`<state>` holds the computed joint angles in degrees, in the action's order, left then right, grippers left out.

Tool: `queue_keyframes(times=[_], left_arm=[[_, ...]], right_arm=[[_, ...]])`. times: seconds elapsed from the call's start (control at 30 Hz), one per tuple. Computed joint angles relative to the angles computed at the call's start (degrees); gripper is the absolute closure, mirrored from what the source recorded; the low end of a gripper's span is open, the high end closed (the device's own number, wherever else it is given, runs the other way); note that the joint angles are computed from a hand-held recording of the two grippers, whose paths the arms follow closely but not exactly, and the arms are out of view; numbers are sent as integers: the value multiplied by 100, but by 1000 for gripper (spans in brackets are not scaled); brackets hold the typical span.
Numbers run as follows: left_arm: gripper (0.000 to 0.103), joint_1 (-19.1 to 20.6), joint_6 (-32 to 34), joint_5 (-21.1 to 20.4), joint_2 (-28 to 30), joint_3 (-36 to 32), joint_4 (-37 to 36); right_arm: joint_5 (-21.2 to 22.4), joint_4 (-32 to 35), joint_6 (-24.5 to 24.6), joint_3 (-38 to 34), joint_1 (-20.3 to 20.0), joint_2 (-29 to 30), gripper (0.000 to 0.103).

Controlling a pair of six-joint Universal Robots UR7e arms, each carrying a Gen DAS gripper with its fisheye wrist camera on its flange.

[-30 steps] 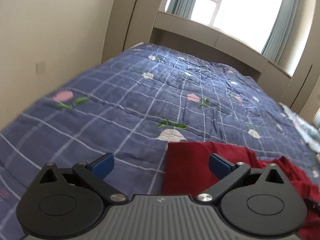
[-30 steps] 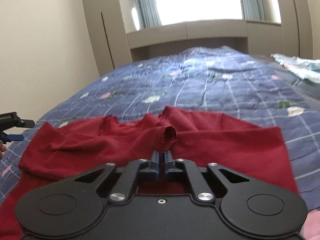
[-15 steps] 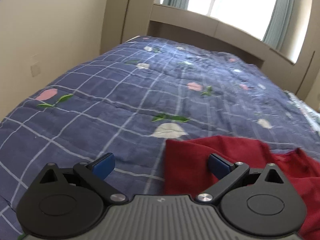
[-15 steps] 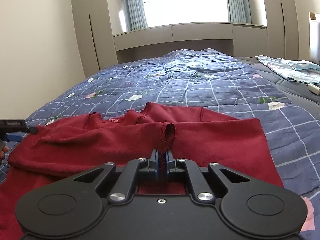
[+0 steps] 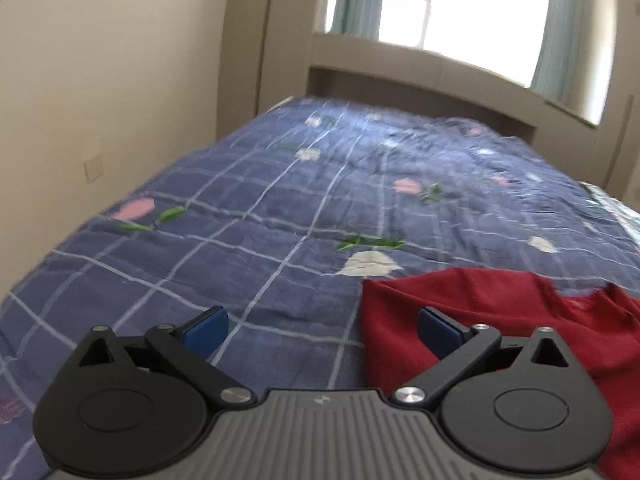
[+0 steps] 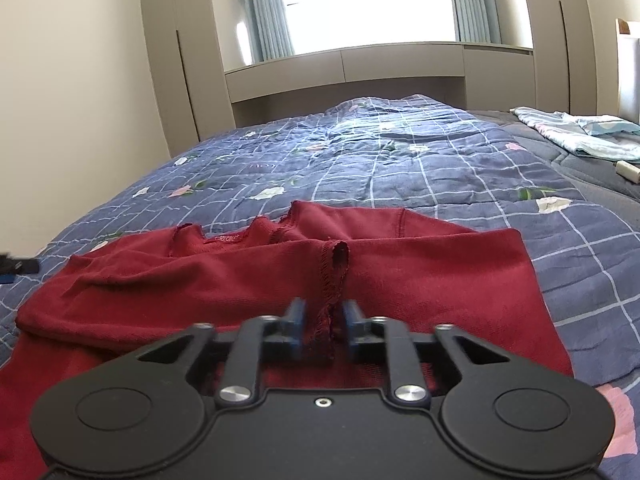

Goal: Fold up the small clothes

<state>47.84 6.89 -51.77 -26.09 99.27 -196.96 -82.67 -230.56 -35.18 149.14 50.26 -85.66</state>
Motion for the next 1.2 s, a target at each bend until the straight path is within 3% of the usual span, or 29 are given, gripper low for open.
queue_keyframes(times=[0.1, 0.27, 0.37, 0.6, 0.8, 0.87, 1.0, 1.03, 1.1, 1.2], left_arm=[[0, -174, 602, -70, -253, 643, -465], [0, -470, 1487, -16, -341, 1375, -779], [0, -650, 1906, 427, -28, 1320, -958], [0, -879, 1750, 1431, 520, 728, -1106], [0, -1000, 2119, 2145, 902, 514, -2099], [0, -995, 1866, 2496, 934, 401, -1910], [6, -776, -245, 2836, 477, 445, 142], [5, -721, -653, 2745, 334, 505, 432], [4, -636, -1267, 2575, 122, 618, 676], [4, -618, -1326, 2474, 51, 735, 517]], right_arm=[[-129, -288, -176, 16, 102, 163, 26], [-373, -632, -378, -4, 252, 393, 13], [-382, -625, -389, -11, 253, 401, 12], [-539, -664, -460, -54, 332, 496, 10], [-791, -707, -530, -115, 458, 607, 9], [-887, -810, -574, -130, 506, 677, 8], [-1165, -1173, -562, -167, 602, 861, 8], [-1236, -1278, -547, -178, 625, 910, 7], [-1248, -1311, -521, -179, 617, 918, 6], [-1228, -1258, -496, -181, 598, 885, 5]])
